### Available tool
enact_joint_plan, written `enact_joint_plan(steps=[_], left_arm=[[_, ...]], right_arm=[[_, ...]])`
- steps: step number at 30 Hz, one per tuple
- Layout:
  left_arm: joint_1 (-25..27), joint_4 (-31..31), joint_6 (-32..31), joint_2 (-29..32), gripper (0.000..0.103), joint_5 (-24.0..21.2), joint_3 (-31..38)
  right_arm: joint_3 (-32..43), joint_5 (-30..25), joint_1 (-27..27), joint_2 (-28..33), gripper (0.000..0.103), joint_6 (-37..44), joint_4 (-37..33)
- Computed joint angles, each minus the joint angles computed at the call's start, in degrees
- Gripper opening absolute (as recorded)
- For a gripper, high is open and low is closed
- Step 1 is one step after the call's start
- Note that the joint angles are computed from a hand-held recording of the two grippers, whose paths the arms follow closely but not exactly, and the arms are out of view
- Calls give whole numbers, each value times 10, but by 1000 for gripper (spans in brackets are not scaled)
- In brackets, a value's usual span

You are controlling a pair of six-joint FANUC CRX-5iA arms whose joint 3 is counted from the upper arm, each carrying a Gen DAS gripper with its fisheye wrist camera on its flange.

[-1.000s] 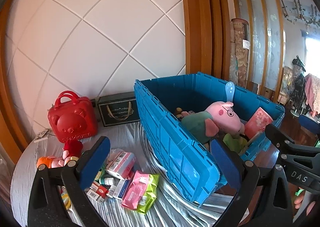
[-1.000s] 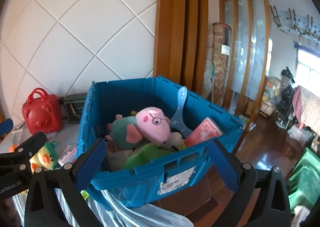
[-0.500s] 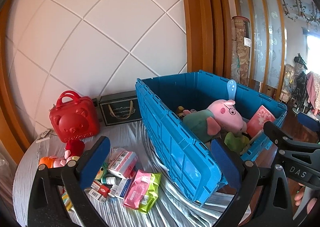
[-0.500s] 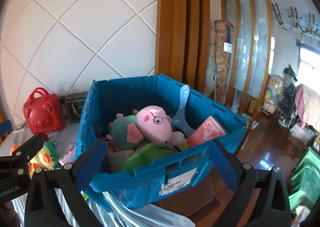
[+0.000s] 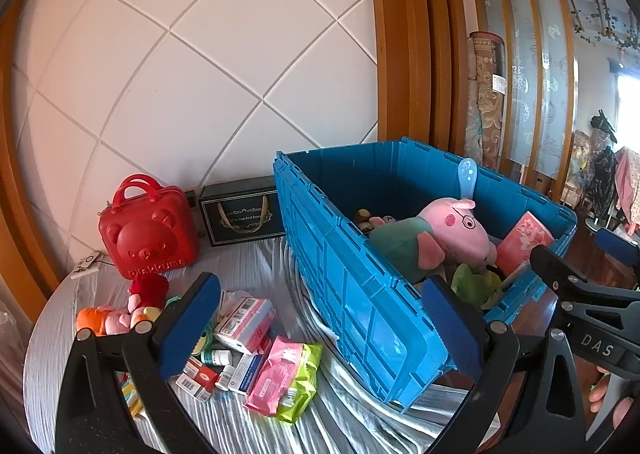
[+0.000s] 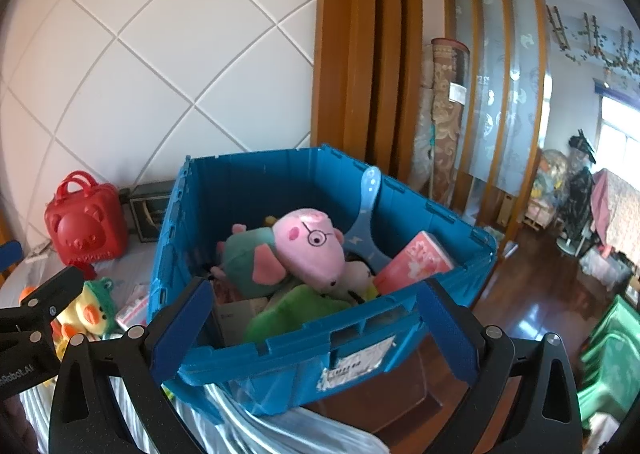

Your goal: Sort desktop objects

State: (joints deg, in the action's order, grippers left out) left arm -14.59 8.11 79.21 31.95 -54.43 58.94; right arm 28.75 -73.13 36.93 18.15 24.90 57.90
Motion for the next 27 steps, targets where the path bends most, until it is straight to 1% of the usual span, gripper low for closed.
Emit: enact_joint_plan(steps=[18,24,27], left_arm=[[7,8,-6,6,102,-5,9],[9,11,-9,16,102,-21,27],[9,13,-11,14,102,-14,21]], right_arm=[[18,-4,0,11,103,11,-4],[25,-5,-1,16,103,13,-5],[30,-4,-1,19,103,16,-8]])
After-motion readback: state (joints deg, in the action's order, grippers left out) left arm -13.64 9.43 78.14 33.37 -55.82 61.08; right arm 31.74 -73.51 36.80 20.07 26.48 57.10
